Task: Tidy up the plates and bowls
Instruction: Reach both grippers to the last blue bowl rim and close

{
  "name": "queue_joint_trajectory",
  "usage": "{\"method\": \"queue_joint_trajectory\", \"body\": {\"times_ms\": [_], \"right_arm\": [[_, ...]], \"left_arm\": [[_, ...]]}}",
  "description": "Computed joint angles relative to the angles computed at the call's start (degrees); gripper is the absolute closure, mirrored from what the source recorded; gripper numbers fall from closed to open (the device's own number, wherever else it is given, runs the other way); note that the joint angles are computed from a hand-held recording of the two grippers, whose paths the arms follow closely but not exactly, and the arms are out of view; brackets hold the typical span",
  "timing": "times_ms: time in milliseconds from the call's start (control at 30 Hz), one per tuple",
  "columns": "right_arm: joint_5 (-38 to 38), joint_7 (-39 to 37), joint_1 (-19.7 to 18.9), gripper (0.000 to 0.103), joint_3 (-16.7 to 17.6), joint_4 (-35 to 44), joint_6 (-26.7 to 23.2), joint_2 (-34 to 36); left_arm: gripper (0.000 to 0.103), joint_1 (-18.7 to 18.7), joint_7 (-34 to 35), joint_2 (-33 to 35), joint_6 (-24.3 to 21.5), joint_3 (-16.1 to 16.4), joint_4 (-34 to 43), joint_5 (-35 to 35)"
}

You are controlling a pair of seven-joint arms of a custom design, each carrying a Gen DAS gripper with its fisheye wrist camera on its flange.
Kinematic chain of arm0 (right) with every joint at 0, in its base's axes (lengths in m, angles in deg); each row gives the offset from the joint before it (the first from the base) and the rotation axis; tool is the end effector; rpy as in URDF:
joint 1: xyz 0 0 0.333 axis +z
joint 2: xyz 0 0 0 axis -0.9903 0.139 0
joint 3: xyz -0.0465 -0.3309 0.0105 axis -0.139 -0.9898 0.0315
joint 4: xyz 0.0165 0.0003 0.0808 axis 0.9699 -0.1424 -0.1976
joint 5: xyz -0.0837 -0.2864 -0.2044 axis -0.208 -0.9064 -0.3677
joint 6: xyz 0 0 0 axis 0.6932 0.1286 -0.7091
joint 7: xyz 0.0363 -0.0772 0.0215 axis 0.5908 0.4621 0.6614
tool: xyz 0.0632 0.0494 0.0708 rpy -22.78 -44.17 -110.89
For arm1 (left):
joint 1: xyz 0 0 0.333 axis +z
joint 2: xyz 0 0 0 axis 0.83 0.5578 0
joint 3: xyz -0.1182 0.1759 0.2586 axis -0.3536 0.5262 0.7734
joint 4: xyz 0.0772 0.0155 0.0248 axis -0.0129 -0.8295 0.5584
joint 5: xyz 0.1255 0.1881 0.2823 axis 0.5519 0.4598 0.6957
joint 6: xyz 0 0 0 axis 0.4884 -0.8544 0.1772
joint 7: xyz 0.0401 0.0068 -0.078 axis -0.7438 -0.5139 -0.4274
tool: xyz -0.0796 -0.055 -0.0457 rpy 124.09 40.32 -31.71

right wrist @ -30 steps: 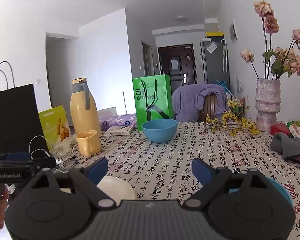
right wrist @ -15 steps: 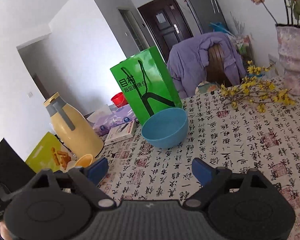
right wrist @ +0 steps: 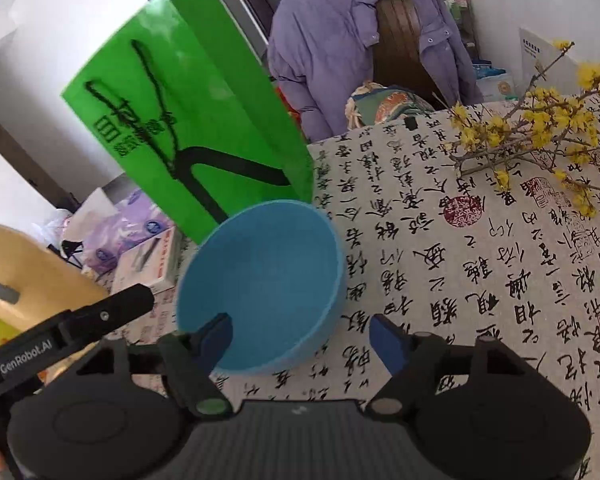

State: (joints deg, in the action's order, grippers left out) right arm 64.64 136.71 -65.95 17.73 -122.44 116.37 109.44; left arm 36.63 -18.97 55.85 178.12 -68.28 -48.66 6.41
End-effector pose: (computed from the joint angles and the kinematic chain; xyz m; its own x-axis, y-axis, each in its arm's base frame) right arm 0.6345 0.2333 0.4710 0.1550 -0.8982 -0.4113 -0.8698 0.0733 -0.4879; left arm 0.5762 -0.3049 0.4945 0.1510 -0.9463 0.2860 -0.6833 -0.3089 -0.6616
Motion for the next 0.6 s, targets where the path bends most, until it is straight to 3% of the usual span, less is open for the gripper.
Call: {"method": "queue_joint_trajectory", "body": {"times_ms": [67, 200, 233, 267, 467, 600], "right_arm": [[-0.94, 1.29, 0.05, 0.051, -0.52, 3.55, -2.52, 3.33], [-2.99, 2.58, 0.73, 0.072, -1.25, 5.82, -2.21, 6.54], [-2.99, 2.3, 0.5, 0.081, -0.98, 6.3, -2.25, 7.11], [-2.93, 2.16, 0.36, 0.085, -0.77, 6.54, -2.24, 7.41], [-9.63, 5.08, 3.53, 0.091, -3.76, 6.6, -2.5, 6.9], [-10.25, 3.99, 2.95, 0.091, -2.57, 3.67, -2.18, 4.1]], "left_arm": [[0.046, 1.65, 4.56, 2.82, -1.0, -1.53, 2.34, -4.65], [0.065, 2.17, 8.58, 5.57, -0.86, -1.87, 4.22, -9.21], [0.082, 2.43, 10.31, 6.21, -1.99, -2.39, 4.97, -11.02], [0.092, 2.94, 12.13, 6.69, -2.29, -3.14, 5.37, -13.16], [0.095, 0.5, 12.96, 5.23, -5.71, -1.85, 4.76, -14.7], [0.095, -0.23, 11.43, 1.45, -6.08, -1.64, 1.49, -12.99]]}}
